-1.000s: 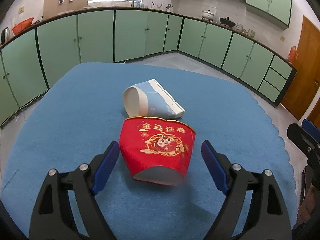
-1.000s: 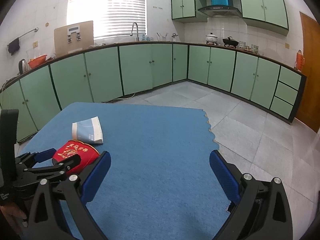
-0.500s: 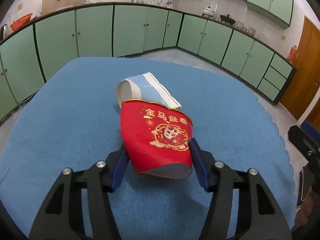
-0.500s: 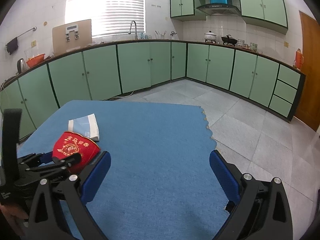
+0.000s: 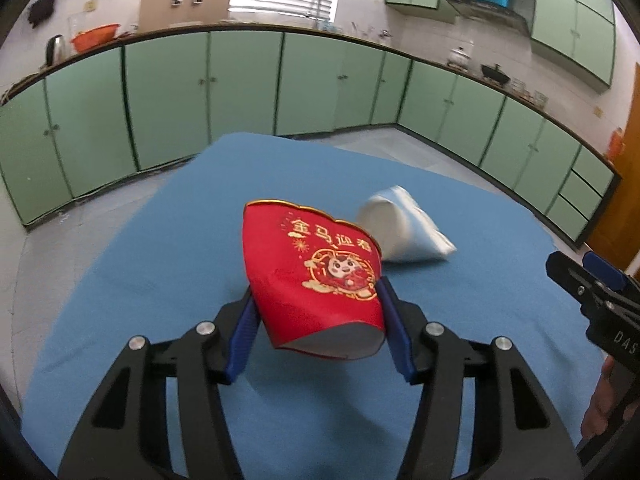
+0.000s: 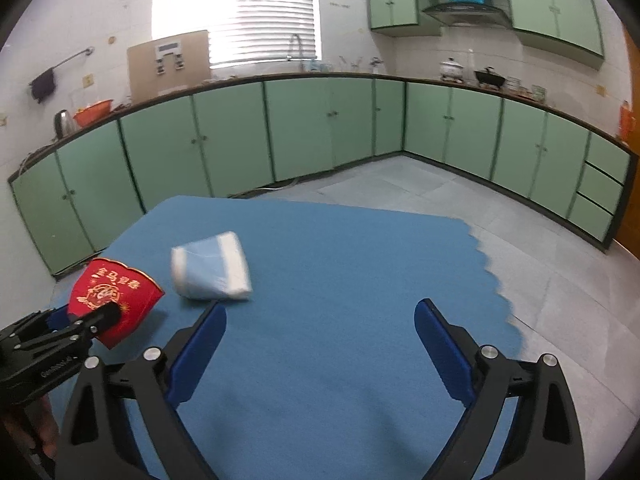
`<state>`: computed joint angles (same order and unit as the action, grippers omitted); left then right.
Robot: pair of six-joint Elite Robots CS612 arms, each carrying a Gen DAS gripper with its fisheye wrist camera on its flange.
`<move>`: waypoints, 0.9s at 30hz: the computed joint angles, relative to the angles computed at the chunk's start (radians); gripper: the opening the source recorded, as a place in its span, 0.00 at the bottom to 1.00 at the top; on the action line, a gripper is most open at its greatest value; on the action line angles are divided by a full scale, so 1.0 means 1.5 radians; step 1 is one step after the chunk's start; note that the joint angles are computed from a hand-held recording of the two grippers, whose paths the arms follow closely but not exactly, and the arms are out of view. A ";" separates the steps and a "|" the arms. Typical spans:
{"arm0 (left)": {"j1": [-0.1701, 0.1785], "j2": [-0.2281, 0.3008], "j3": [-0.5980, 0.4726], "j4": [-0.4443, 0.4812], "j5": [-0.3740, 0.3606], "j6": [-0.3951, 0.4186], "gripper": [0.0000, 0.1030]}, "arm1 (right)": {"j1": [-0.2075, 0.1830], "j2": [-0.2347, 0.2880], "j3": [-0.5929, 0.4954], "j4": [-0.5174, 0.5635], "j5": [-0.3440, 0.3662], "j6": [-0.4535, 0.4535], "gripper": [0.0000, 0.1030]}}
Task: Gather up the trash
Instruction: 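Grasp the white paper cup with the right gripper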
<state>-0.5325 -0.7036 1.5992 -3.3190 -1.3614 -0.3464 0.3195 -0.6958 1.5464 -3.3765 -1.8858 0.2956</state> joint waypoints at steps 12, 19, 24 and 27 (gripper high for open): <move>0.036 0.012 -0.038 0.041 -0.004 -0.004 0.52 | 0.009 0.066 -0.145 0.114 0.076 -0.017 0.94; 0.046 0.019 -0.046 0.044 -0.027 -0.015 0.52 | 0.003 0.082 -0.185 0.190 0.092 0.005 0.94; 0.052 0.022 -0.050 0.043 -0.038 -0.016 0.52 | 0.000 0.088 -0.200 0.229 0.115 0.001 0.94; 0.054 0.024 -0.052 0.045 -0.042 -0.013 0.52 | -0.002 0.089 -0.203 0.238 0.129 -0.005 0.83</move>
